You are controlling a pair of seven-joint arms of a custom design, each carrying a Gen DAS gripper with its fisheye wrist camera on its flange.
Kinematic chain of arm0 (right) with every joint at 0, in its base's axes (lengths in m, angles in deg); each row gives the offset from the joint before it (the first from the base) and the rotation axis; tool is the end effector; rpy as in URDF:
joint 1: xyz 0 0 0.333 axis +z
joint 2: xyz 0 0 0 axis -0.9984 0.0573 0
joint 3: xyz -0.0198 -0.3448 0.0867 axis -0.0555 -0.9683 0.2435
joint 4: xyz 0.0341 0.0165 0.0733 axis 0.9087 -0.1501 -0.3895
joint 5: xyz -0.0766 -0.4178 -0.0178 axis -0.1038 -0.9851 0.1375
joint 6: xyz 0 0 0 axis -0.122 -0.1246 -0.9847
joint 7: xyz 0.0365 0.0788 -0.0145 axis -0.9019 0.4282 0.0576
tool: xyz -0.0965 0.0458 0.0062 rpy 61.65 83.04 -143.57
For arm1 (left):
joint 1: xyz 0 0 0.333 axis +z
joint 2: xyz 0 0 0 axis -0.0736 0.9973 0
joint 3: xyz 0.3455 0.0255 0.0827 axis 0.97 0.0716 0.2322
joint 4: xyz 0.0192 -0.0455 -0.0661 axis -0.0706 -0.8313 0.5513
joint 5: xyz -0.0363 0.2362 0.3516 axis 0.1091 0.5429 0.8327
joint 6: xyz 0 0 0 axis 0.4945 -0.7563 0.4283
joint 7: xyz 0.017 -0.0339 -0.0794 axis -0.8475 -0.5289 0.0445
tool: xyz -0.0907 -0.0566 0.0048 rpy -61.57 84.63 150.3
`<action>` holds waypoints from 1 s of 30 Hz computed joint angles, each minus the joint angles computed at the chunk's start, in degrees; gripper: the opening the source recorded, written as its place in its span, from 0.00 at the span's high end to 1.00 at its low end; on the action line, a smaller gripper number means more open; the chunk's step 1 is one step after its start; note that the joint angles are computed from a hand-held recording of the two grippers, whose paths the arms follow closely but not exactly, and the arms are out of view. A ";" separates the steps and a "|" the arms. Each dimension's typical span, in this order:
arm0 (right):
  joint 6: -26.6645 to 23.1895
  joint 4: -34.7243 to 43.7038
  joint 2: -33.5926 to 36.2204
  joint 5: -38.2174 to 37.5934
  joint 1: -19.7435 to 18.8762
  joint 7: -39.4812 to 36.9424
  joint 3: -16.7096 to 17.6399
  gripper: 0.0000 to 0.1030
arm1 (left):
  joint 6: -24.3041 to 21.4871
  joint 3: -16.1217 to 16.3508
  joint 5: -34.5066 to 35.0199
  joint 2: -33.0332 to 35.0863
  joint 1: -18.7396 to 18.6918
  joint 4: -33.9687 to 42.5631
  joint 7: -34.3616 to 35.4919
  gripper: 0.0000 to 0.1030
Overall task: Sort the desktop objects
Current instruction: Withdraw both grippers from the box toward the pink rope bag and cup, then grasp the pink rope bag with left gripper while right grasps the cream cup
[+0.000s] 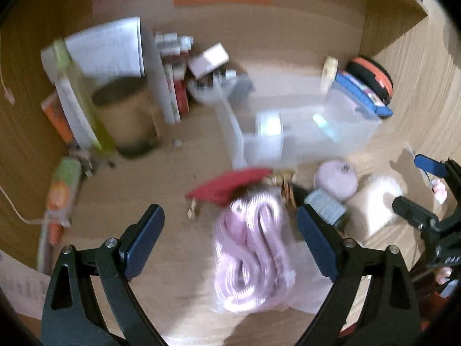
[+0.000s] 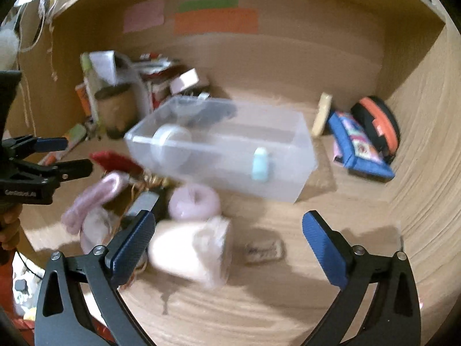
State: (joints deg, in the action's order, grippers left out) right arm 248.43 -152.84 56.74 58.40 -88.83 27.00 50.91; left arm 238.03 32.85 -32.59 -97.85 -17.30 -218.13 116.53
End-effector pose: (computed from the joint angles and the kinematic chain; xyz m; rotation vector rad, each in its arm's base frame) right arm 0.4273 0.2373 0.4870 -1.9368 1.3978 -0.6844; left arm 0.4524 -0.1215 0.4903 -1.6227 2.0209 -0.7759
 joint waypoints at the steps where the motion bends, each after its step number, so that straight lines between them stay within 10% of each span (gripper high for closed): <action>1: -0.09 -0.25 0.30 -0.05 0.39 -0.21 0.05 0.01 | -0.52 1.25 -1.21 0.29 -1.36 -0.04 1.20 0.09; 16: -0.41 0.79 5.87 -5.09 1.59 5.06 -0.93 0.04 | -9.21 6.40 -25.46 6.47 -6.26 4.17 17.86 0.08; 23: 0.04 1.38 8.37 5.49 14.95 -6.24 -12.33 0.33 | -11.34 1.21 -25.70 8.37 -1.51 6.26 19.61 0.06; 26: 0.33 1.57 8.07 0.73 9.96 -2.29 -7.75 0.35 | -9.28 -0.65 -24.06 8.51 -0.43 5.81 19.74 0.18; 30: 0.38 1.34 7.86 3.06 12.29 -4.05 -9.99 0.37 | -7.46 -1.23 -23.48 8.40 -0.63 5.32 20.23 0.37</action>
State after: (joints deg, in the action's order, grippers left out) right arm 248.81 -151.50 64.61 61.46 -76.54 22.96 40.92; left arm 230.58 31.62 -56.06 -89.45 -17.94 -212.81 136.76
